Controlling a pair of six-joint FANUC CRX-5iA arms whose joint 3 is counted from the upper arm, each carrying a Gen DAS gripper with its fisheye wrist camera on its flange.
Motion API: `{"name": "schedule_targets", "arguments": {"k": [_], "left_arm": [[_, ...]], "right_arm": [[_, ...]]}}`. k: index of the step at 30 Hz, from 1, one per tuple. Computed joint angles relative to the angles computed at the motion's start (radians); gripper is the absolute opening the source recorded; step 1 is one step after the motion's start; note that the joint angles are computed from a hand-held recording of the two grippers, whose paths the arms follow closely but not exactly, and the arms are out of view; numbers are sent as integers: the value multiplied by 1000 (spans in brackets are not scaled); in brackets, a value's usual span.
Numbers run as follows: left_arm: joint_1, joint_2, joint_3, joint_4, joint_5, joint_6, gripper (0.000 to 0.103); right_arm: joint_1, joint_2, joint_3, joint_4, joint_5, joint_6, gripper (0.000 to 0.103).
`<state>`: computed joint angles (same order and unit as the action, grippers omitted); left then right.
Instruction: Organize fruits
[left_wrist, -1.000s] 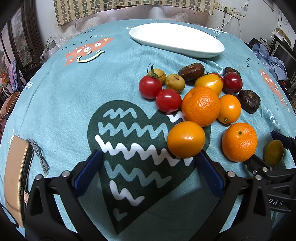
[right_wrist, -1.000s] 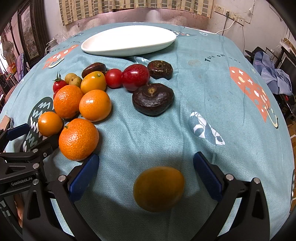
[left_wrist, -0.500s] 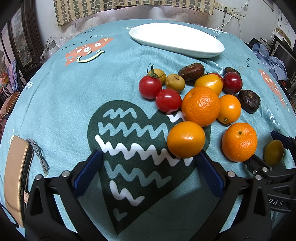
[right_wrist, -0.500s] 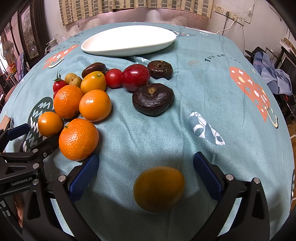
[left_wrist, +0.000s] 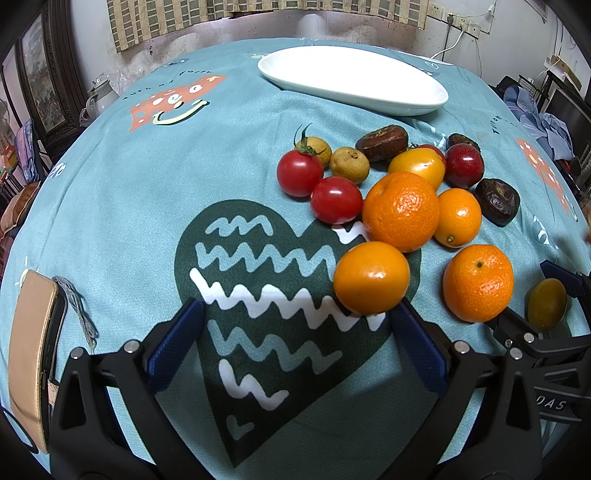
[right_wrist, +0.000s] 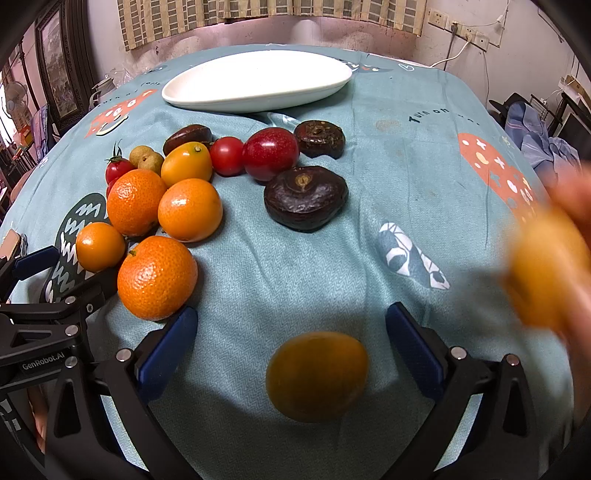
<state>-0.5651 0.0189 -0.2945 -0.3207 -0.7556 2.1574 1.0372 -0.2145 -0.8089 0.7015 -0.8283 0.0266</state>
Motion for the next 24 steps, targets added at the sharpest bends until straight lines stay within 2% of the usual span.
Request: {"name": "schedule_targets", "arguments": {"k": [24], "left_arm": [[1,-1,-2,2,1,0,101]], "right_arm": [[1,4,-2,5,3,-4,102]]}}
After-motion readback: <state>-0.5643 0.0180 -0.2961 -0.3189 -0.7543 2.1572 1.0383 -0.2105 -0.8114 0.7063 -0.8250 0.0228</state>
